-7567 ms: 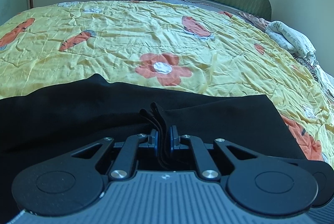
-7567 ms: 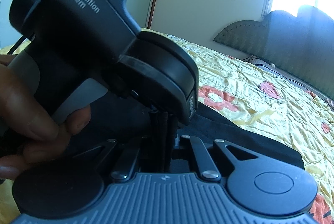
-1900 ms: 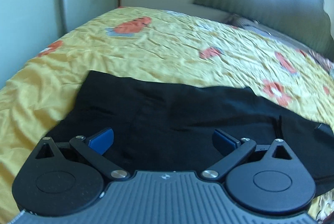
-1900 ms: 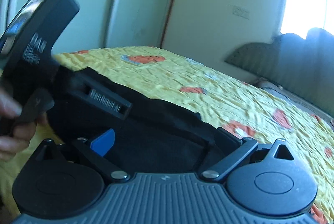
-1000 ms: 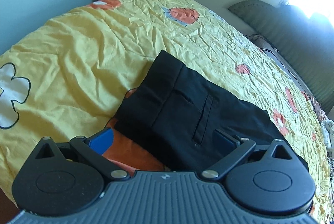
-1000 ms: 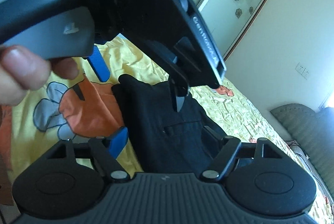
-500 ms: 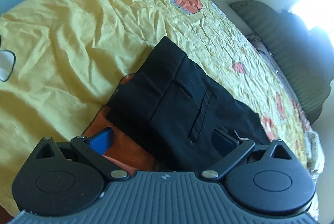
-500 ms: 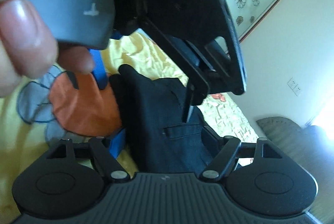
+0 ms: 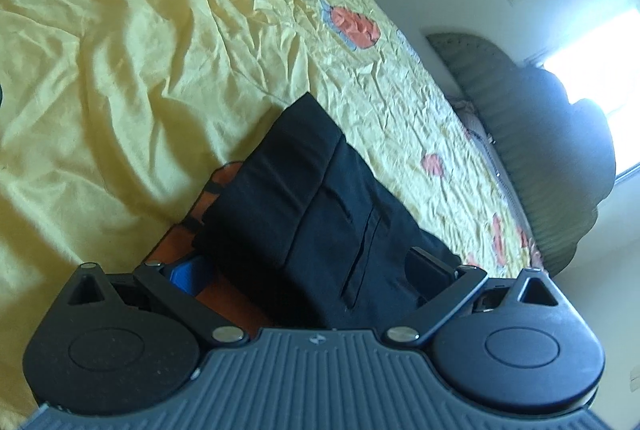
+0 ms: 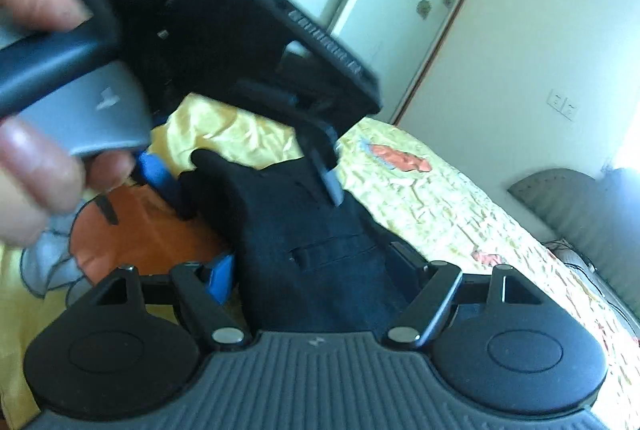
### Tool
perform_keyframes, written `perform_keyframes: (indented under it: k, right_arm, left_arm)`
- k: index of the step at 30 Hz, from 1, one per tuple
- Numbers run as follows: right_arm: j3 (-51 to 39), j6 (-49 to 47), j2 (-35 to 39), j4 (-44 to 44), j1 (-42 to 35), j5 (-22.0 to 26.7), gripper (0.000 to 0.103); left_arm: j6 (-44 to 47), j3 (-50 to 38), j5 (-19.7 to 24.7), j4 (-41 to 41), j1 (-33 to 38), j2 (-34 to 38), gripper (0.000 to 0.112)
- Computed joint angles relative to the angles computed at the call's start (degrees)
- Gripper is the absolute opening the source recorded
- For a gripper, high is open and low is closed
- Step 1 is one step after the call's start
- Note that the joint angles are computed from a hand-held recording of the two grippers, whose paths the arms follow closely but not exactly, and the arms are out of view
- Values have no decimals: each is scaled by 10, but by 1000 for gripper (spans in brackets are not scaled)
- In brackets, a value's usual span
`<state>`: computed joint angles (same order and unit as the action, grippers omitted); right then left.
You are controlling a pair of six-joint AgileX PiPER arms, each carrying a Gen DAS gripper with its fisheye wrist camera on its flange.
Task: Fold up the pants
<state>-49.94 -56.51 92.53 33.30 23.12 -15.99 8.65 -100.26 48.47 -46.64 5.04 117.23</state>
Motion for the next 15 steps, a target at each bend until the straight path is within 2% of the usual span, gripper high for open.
perform_keyframes:
  k: [3,5,7,10,15]
  right_arm:
    - [10,-27,-3,-1,11,7,77]
    - [13,-89,5,42,28,-11,76]
    - [9,-136,15,73,39,-23,51]
    - [-3,-156,34,80,44,-22,35]
    - [1,-154,41,59,56,-51,20]
  left_arm:
    - [13,-3,8,-12,6,3,100]
    - [21,-4,9,-11,6,2,100]
    - [26,-6,8,0,2,1,100]
    - [26,-14,8,21,-4,3,100]
    - [37,-14,6,11,-4,11,100]
